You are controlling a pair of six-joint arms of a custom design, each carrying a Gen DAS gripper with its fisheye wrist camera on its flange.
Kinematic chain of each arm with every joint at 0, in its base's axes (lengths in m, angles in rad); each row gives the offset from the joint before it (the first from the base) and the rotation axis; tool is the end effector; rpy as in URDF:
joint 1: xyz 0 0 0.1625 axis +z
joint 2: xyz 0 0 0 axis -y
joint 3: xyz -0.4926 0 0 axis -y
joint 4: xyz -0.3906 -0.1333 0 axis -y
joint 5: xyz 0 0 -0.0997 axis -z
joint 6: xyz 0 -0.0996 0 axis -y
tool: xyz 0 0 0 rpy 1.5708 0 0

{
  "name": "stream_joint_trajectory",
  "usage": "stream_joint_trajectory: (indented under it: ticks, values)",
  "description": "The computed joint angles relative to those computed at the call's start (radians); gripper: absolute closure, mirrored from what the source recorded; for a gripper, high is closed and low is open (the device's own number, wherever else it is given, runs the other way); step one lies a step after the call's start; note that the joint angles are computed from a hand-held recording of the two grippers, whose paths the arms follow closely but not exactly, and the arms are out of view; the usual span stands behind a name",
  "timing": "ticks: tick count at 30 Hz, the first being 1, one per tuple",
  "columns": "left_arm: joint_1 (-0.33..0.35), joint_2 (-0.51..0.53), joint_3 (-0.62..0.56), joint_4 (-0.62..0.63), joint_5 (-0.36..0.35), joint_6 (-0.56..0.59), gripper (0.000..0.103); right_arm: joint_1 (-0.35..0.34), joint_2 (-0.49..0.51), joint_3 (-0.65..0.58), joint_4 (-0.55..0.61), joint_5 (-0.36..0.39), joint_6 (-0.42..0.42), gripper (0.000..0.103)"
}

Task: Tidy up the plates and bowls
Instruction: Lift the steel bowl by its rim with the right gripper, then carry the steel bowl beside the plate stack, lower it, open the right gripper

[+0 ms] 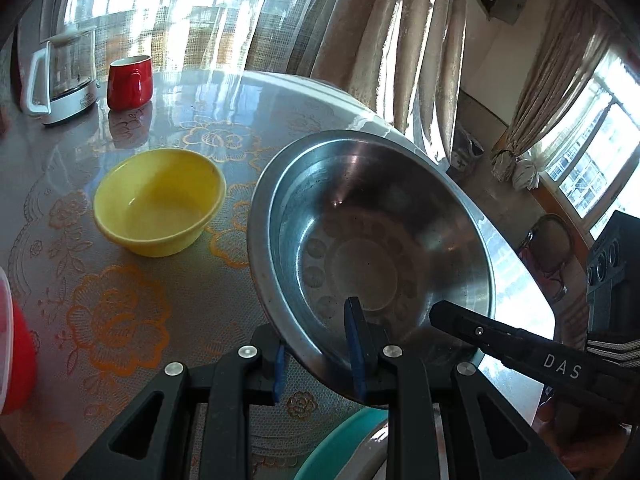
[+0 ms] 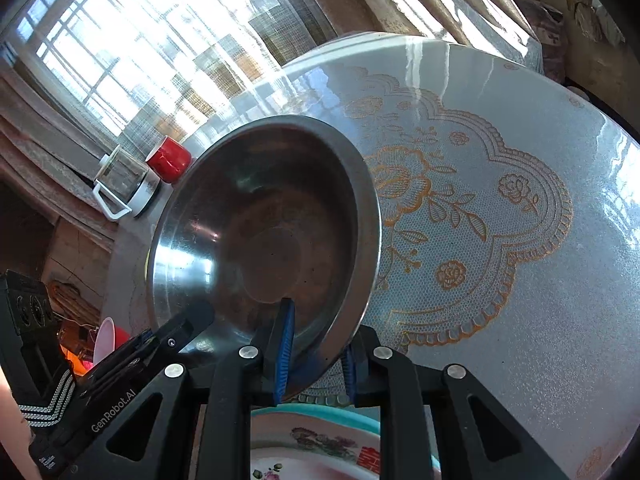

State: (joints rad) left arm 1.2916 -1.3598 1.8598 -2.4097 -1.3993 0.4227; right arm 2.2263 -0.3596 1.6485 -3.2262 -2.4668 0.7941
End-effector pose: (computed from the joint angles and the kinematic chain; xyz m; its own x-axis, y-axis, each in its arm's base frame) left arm -0.0133 -0.5919 0.3975 -0.7714 0.5698 -0.2832 0.6320 0.7378 -0.2372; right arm 0.4616 -0.5093 -0.0617 -0.8726 0.4164 0.2554 0.0760 0.6321 -0.7711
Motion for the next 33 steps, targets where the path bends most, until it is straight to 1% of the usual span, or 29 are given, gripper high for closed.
stream_joint_trajectory:
  ticks: [6, 10, 13, 20, 26, 33]
  values:
    - [0.028, -0.067, 0.034, -0.044, -0.045, 0.022, 0.077, 0.051, 0.043, -0.055, -0.004, -0.049, -0.030, 0.082]
    - [0.055, -0.120, 0.055, -0.070, -0.075, 0.054, 0.077, 0.082, 0.076, -0.091, -0.038, -0.055, -0.053, 0.082]
    - [0.081, -0.154, 0.062, -0.070, -0.096, 0.069, 0.077, 0.103, 0.100, -0.119, -0.046, -0.053, -0.066, 0.082]
    - [0.146, -0.227, 0.074, -0.058, -0.133, 0.109, 0.077, 0.147, 0.157, -0.161, -0.074, -0.041, -0.061, 0.082]
    - [0.215, -0.265, 0.068, -0.036, -0.162, 0.143, 0.077, 0.172, 0.201, -0.207, -0.062, -0.019, -0.044, 0.082]
    - [0.280, -0.302, 0.072, -0.010, -0.172, 0.161, 0.077, 0.194, 0.246, -0.252, -0.016, 0.015, -0.010, 0.082]
